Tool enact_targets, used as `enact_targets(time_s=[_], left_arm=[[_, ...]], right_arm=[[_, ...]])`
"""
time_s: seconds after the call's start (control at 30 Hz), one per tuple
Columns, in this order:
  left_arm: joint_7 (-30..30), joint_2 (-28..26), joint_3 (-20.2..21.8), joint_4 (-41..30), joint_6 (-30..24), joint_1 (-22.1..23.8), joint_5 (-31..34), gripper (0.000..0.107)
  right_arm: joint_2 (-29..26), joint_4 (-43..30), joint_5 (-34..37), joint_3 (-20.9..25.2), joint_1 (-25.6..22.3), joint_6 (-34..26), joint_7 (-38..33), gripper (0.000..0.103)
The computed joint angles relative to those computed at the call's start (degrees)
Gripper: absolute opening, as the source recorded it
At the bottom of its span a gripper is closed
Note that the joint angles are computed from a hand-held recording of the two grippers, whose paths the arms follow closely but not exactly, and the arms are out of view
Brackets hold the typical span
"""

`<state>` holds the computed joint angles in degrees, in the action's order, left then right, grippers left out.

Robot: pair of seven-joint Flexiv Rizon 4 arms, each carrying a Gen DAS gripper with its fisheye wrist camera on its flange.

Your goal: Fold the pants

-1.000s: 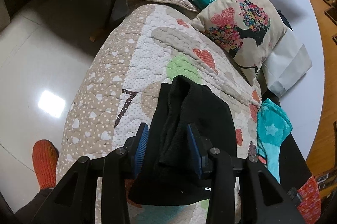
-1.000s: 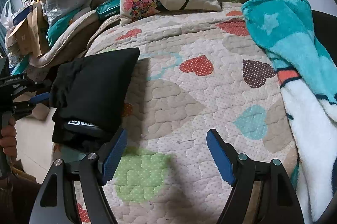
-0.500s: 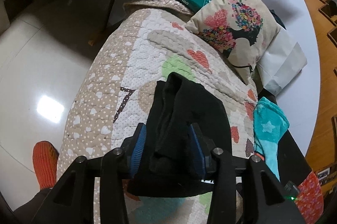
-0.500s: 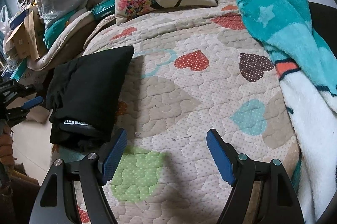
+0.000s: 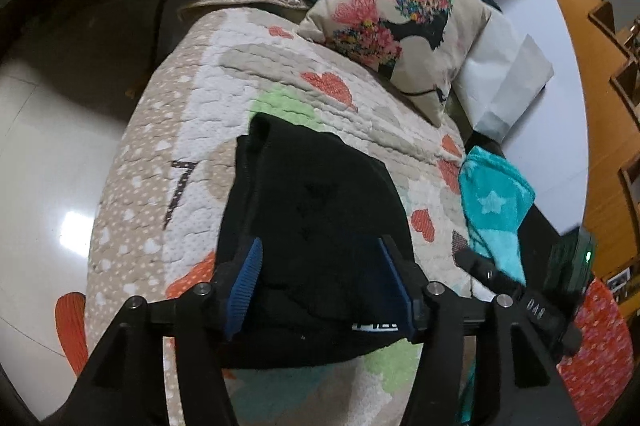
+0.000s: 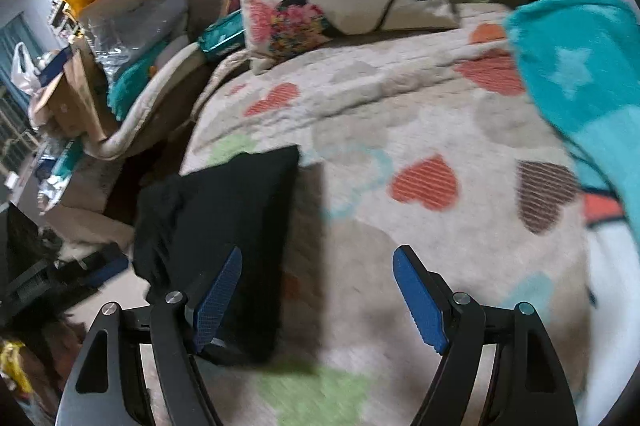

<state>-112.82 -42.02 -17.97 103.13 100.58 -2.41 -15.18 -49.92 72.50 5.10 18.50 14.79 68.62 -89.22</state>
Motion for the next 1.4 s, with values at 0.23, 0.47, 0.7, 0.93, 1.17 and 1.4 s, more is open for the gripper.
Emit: enact_targets(time_s=[0.23, 0.47, 0.7, 0.93, 1.17, 1.4], left_arm=[[-3.0, -2.3, 13.2, -6.0, -9.3, -9.5, -4.5, 0.061], [-1.4, -6.1, 8.5, -9.2, -12.4, -5.6, -5.8, 0.073], [1.1, -6.3, 4.1, -8.6, -10.6, -2.9, -5.6, 0.043], [1.7, -6.6, 3.2, -10.1, -8.8, -3.2, -6.2, 0.034], [1.9, -9.1, 4.6, -17.4, -9.9, -5.4, -6.6, 0.034], [-1.1, -12.2, 16.1, -28.7, -17.5, -12.5, -4.6, 0.034]], right_arm=[[-8.8, -13.8, 3.8, 4.4, -0.1, -10.7, -3.1, 0.083], [-14.3, -24.6, 10.4, 5.1, 1.0, -19.4, -5.7, 0.083], [-18.8, -35.2, 15.7, 3.7, 2.8, -28.8, -6.9, 0.065], [-17.7, -36.0, 18.2, 1.1, 3.6, -30.4, -8.9, 0.046], [-18.0, -39.7, 18.3, -0.3, 3.9, -29.2, -8.3, 0.043], [-21.5, -49.0, 16.2, -2.7, 5.0, -31.9, -7.3, 0.043]])
